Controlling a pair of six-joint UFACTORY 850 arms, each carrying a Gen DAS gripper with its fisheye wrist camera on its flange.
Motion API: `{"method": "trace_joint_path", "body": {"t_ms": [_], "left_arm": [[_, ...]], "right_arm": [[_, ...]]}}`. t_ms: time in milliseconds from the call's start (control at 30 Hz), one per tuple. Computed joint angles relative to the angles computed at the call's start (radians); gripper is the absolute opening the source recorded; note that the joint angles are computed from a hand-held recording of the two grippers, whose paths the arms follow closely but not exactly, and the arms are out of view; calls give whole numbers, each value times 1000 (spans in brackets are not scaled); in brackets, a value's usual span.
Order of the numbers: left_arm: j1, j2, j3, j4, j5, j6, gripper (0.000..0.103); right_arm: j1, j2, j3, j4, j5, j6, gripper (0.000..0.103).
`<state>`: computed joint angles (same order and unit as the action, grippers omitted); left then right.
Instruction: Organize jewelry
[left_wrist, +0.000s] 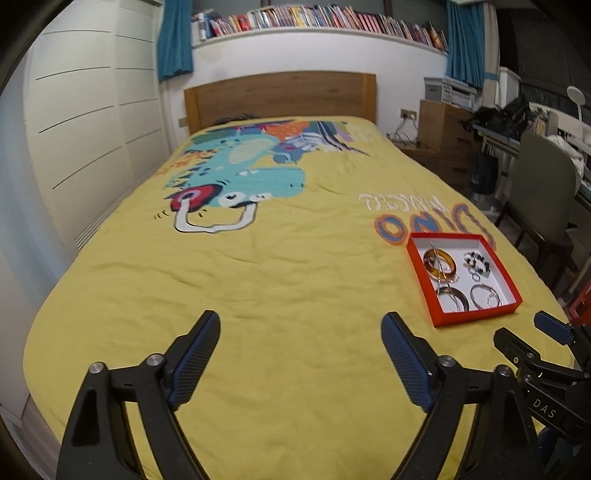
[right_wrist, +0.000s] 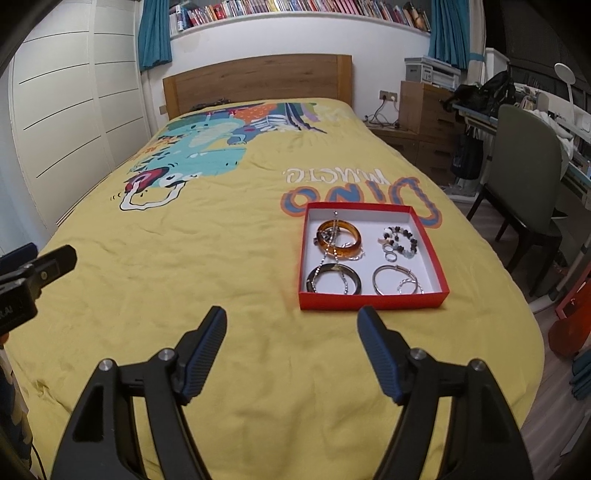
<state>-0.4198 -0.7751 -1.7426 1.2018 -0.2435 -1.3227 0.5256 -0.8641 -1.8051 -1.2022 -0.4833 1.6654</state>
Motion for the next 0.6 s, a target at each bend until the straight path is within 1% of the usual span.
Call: {"method": "trace_joint_path", "body": {"t_ms": [67,233,300,367,533,600], "left_arm": [[-1,20,33,120,-8,-122,89],[-7,50,81,281,-11,-274,90],[-10,54,90,317,-13,-305,93],[-11,58,98,354,-10,-341,93],[-10,64,111,383,2,-373,93],[-9,63,110,371,5,-360,94]], "right_arm": [[6,11,16,-42,-10,44,72],[16,37,51,-127,-49,139,72],[19,46,65,-152,-61,167,72],[21,53,74,-171,-74,182,72],[24,56,81,-182,-82,185,72],[24,54,78,-177,-83,179,72]]}}
